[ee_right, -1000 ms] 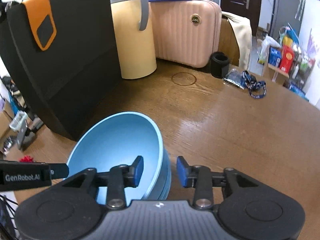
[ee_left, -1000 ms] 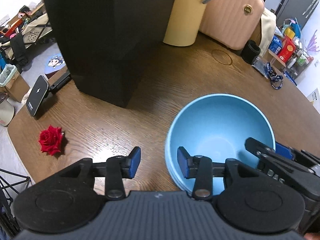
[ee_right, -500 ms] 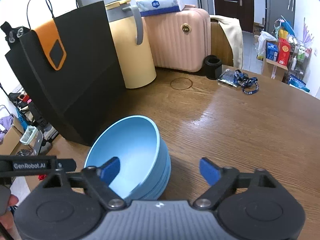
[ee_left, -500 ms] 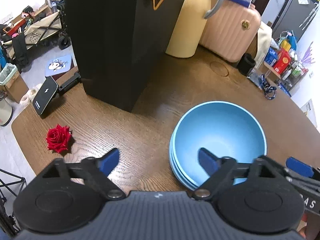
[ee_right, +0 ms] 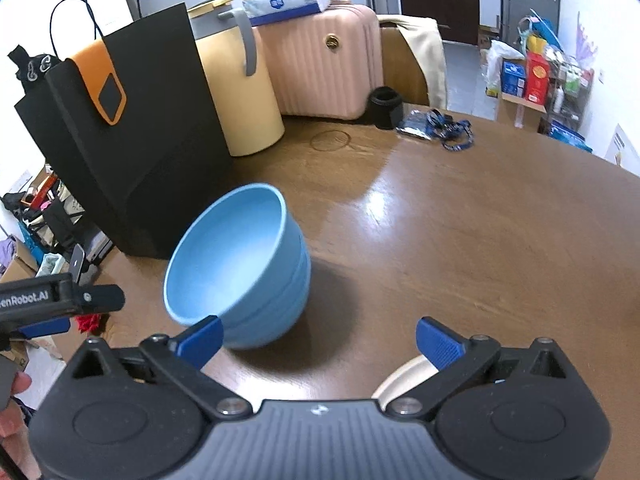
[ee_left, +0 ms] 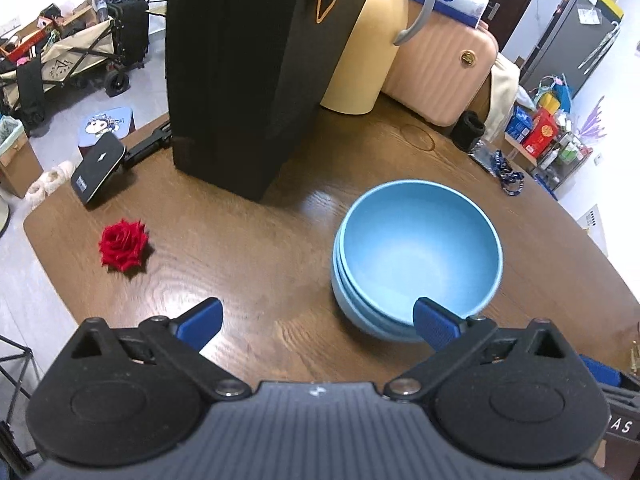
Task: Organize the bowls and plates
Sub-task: 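Open the right tool and raise it from the three-bowl stack, then bring both tools back toward the stack of three blue bowls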
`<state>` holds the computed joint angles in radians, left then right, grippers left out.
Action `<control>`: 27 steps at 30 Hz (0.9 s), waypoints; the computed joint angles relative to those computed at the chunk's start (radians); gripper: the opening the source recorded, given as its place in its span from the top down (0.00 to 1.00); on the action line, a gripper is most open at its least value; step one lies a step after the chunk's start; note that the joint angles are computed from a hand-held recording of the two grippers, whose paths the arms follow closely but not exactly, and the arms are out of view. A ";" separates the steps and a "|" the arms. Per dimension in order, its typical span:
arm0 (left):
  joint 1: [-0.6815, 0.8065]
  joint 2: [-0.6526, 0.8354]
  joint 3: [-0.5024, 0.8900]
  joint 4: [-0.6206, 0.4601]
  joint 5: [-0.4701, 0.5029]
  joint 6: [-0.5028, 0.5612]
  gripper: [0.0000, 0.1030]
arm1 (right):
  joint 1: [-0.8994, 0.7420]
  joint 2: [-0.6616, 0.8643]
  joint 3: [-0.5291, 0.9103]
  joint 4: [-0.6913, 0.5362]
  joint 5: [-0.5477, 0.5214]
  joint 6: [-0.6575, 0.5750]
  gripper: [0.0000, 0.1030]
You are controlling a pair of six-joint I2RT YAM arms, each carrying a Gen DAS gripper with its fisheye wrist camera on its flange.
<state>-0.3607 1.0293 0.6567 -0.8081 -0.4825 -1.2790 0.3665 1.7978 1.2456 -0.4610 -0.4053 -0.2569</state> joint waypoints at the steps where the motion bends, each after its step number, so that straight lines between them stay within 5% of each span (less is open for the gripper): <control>1: -0.033 -0.009 -0.001 -0.017 -0.013 -0.034 0.00 | -0.013 -0.019 -0.023 -0.004 -0.003 -0.012 0.00; 9: -0.366 0.072 0.050 -0.166 -0.117 -0.354 0.00 | -0.119 -0.127 -0.147 -0.038 -0.047 -0.133 0.00; 27: -0.713 0.361 0.240 -0.243 -0.108 -0.598 0.00 | -0.410 -0.280 -0.334 -0.144 -0.058 -0.331 0.00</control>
